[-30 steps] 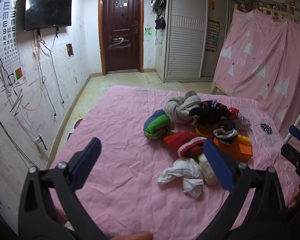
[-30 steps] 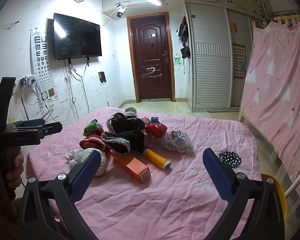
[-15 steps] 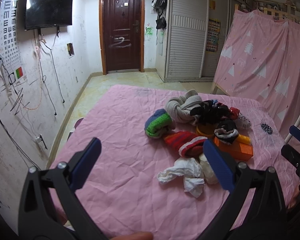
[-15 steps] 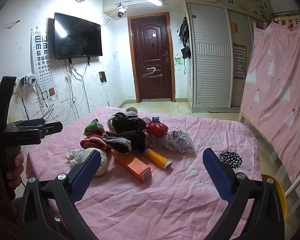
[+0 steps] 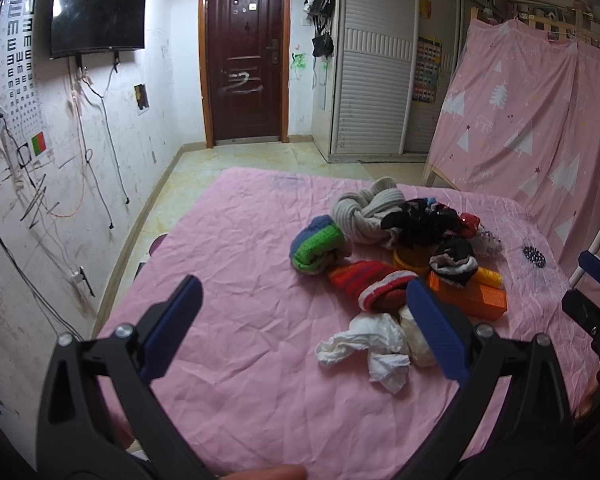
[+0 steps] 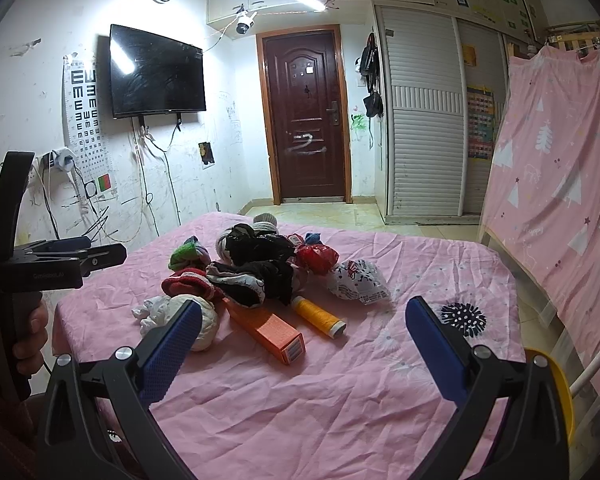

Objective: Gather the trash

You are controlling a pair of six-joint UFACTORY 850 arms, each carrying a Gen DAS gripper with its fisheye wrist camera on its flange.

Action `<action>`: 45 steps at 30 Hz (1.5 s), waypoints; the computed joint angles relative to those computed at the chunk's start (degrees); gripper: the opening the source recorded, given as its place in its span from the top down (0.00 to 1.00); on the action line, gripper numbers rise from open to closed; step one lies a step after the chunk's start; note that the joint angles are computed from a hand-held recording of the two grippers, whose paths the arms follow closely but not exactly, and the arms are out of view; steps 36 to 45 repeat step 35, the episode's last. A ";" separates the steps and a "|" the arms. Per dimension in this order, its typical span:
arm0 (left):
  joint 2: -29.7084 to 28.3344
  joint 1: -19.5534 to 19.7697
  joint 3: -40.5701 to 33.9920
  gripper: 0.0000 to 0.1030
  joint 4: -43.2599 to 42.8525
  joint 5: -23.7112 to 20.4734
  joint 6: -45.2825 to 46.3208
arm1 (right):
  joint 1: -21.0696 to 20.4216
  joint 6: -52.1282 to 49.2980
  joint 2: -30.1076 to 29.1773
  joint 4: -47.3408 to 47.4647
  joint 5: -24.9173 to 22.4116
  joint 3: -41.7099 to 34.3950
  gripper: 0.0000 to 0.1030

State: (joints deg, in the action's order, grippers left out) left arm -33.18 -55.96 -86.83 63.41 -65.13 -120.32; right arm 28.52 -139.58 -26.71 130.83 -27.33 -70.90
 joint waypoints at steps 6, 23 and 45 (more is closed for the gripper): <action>0.04 0.06 -0.02 0.05 -0.03 0.09 0.04 | -0.07 0.09 -0.18 -0.37 -0.03 -0.12 0.08; -0.47 -0.54 -0.31 0.05 -0.14 -0.59 -0.27 | -0.11 0.02 -0.21 -0.51 -0.06 -0.14 0.08; -0.09 -0.35 -0.36 0.05 -0.58 0.22 0.45 | -0.07 0.01 -0.20 -0.48 -0.05 -0.11 0.08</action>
